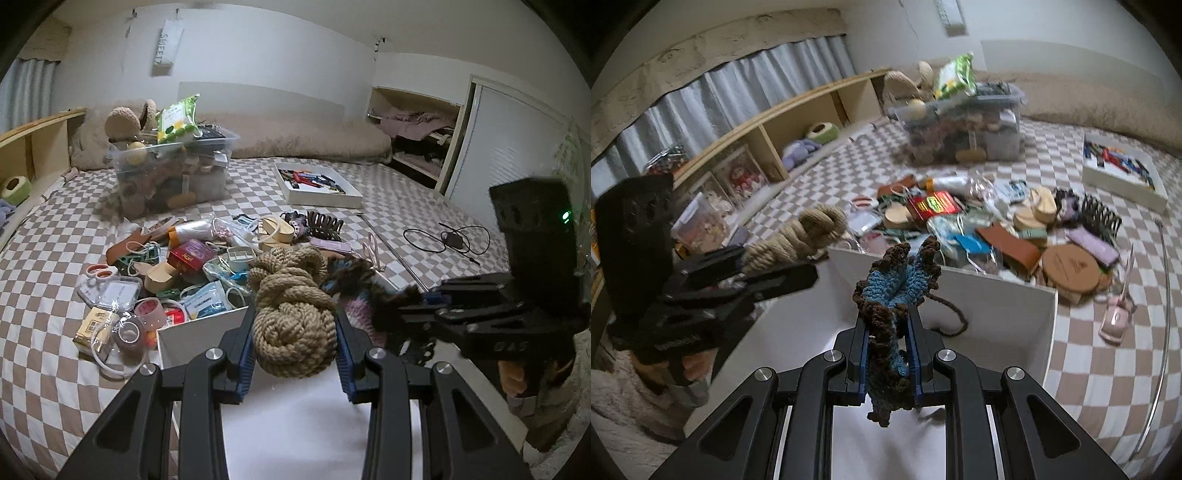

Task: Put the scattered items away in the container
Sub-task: 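Lift the knitted cord and rope and carry both over the white box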

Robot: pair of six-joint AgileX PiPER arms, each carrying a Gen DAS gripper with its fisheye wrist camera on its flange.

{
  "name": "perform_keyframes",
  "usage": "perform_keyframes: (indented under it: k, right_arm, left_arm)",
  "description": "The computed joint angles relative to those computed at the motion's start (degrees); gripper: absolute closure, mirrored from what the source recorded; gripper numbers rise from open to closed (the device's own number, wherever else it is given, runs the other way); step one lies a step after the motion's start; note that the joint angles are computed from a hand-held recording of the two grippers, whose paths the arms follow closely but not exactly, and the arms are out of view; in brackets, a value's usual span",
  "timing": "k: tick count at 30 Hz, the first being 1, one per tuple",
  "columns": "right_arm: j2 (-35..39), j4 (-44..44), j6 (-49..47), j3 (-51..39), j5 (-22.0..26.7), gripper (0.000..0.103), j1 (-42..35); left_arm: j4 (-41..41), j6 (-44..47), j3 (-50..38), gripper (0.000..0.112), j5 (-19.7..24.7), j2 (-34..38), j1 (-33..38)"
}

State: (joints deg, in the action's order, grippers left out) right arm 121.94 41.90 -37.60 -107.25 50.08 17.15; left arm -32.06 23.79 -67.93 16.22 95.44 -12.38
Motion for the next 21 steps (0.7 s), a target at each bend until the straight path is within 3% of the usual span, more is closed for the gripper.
perform_keyframes:
  k: [9, 21]
  right_arm:
    - [3.78, 0.27, 3.74, -4.02, 5.27, 0.085, -1.24]
    - [12.10, -4.50, 12.01, -16.50, 15.21, 0.085, -0.89]
  left_arm:
    - [-4.04, 2.50, -6.38, 0.075, 10.84, 5.56, 2.21]
    - [3.27, -5.77, -14.18, 0.075, 21.80, 12.03, 2.56]
